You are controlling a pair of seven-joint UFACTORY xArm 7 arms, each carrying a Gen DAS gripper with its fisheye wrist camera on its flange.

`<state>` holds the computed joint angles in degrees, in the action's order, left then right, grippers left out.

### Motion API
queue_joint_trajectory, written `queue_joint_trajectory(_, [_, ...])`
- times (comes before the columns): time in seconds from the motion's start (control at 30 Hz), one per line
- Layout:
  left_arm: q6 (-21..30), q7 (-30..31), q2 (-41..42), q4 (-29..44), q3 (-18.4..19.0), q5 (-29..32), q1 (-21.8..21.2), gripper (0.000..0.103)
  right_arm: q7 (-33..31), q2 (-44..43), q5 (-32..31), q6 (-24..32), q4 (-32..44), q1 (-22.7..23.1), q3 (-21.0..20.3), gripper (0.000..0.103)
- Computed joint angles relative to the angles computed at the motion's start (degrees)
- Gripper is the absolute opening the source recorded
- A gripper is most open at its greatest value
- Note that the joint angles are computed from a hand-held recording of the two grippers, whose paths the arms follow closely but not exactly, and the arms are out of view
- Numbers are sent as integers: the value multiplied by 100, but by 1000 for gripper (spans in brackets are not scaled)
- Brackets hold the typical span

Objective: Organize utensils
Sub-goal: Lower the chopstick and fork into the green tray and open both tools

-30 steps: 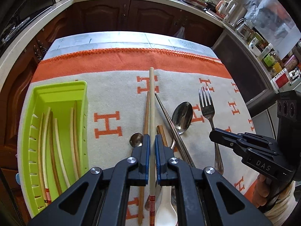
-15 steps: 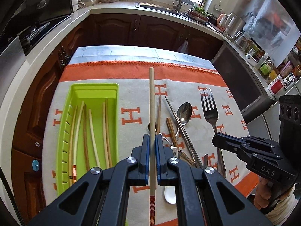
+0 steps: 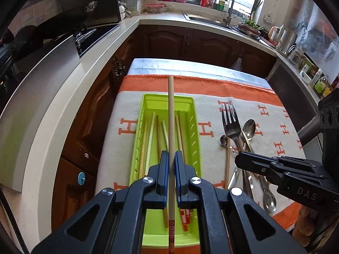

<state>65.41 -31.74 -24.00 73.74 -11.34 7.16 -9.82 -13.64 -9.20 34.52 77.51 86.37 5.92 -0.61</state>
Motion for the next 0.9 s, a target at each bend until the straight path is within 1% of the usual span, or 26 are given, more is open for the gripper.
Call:
queue_joint_trajectory(0.2, [-106, -80, -238, -584, 114, -47, 80, 3, 443, 119, -42, -306, -199, 235, 276, 2])
queue_joint_trajectory(0.27, [-149, -104, -292, -722, 119, -54, 104, 3, 532, 188, -96, -323, -237, 301, 327, 2])
queue_joint_trajectory(0.4, [-222, -79, -353, -909, 145, -109, 109, 3, 622, 236, -340, -477, -369, 391, 412, 2])
queue_joint_trajectory(0.5, [-214, -100, -324, -919, 80, -31, 134, 4, 707, 301, -465, -525, -384, 428, 437, 3])
queue_joint_trajectory(0.53, [-212, -103, -320, -929, 67, -13, 133, 6, 712, 314, -504, -533, -385, 435, 440, 3])
queue_joint_trajectory(0.57, [-203, -104, -309, -926, 59, -2, 131, 10, 719, 331, -547, -532, -378, 442, 446, 3])
queue_joint_trajectory(0.6, [-199, -119, -306, -930, 47, 14, 131, 12, 732, 350, -571, -519, -367, 447, 448, 6])
queue_joint_trajectory(0.67, [-207, -146, -291, -924, 31, 33, 124, 22, 805, 373, -647, -504, -354, 451, 458, 7])
queue_joint_trajectory(0.7, [-225, -171, -311, -939, 27, 38, 122, 25, 813, 373, -647, -504, -360, 449, 453, 7])
queue_joint_trajectory(0.73, [-236, -193, -324, -947, 21, 49, 123, 33, 815, 370, -629, -514, -368, 446, 446, 7])
queue_joint_trajectory(0.77, [-237, -225, -336, -949, 7, 69, 128, 43, 812, 365, -617, -519, -368, 444, 442, 7])
queue_joint_trajectory(0.83, [-236, -306, -370, -953, -23, 118, 146, 54, 812, 347, -631, -547, -359, 441, 439, 7])
queue_joint_trajectory(0.9, [-228, -352, -398, -952, -38, 144, 148, 56, 786, 301, -626, -560, -372, 427, 418, 7])
